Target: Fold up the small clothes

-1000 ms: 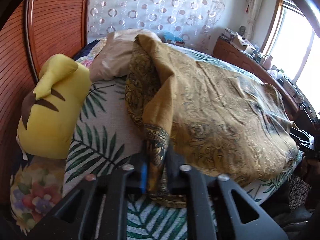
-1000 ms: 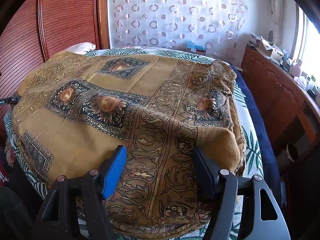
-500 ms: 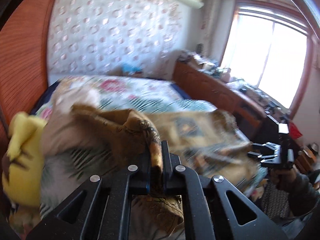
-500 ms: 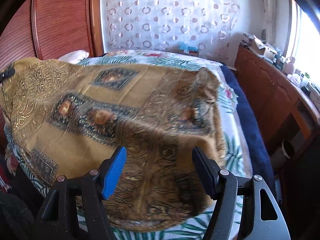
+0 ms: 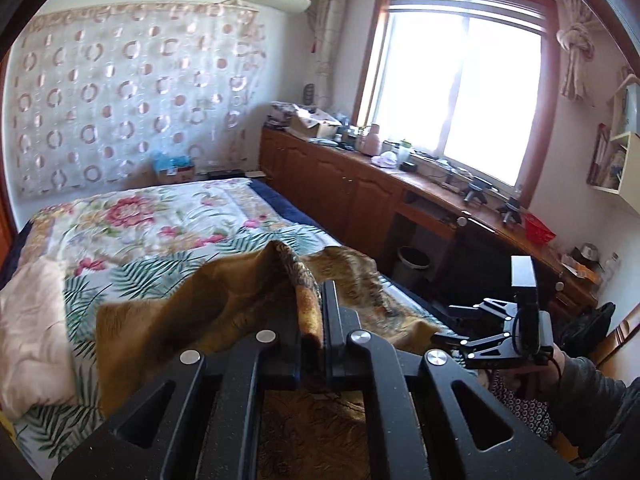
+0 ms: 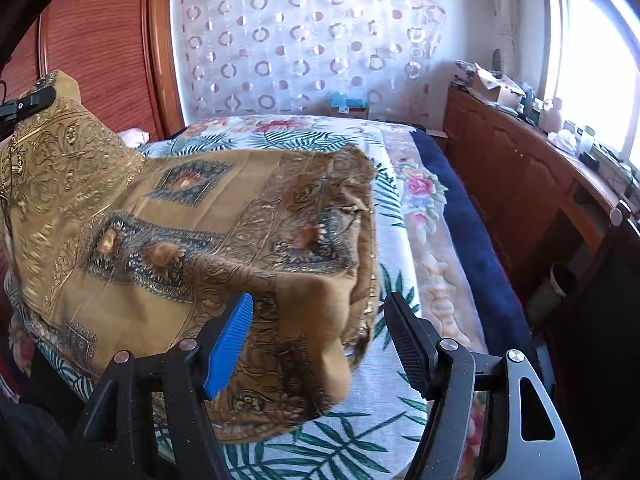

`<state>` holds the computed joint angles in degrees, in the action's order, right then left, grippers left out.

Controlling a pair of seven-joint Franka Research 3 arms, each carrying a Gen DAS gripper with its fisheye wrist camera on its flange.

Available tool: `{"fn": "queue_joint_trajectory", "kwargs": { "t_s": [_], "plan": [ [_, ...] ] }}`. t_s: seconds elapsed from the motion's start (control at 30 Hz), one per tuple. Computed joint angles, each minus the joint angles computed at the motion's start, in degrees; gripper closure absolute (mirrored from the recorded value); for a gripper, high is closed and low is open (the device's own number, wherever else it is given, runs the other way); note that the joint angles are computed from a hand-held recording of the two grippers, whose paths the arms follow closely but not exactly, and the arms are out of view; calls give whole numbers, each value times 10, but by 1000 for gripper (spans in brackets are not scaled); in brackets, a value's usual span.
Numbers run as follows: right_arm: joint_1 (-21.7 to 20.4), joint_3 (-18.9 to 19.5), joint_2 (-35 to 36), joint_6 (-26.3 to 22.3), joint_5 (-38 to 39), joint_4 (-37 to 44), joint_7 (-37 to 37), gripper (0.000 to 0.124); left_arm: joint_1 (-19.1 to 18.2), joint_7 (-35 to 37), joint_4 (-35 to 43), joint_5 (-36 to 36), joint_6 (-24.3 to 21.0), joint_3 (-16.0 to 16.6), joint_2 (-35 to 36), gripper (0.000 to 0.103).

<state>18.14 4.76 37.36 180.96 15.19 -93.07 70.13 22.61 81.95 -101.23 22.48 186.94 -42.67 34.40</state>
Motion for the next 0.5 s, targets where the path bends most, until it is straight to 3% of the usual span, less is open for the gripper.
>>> {"fn": "queue_joint_trajectory", "kwargs": {
  "t_s": [0.27, 0.4, 0.47, 0.5],
  "plan": [
    [-21, 20, -8, 14, 8, -15, -11, 54, -29, 70, 75, -22, -58, -49, 38, 95],
    [-36, 37, -13, 28, 15, -25, -16, 54, -72, 94, 114, -45, -94, -25, 46, 94],
    [-43, 46, -13, 32, 18, -27, -18, 54, -96, 105, 132, -52, -117, -2, 50, 75],
    [-42, 46, -12, 34, 18, -27, -18, 54, -105, 106, 134, -57, -118, 12, 49, 53]
  ]
}}
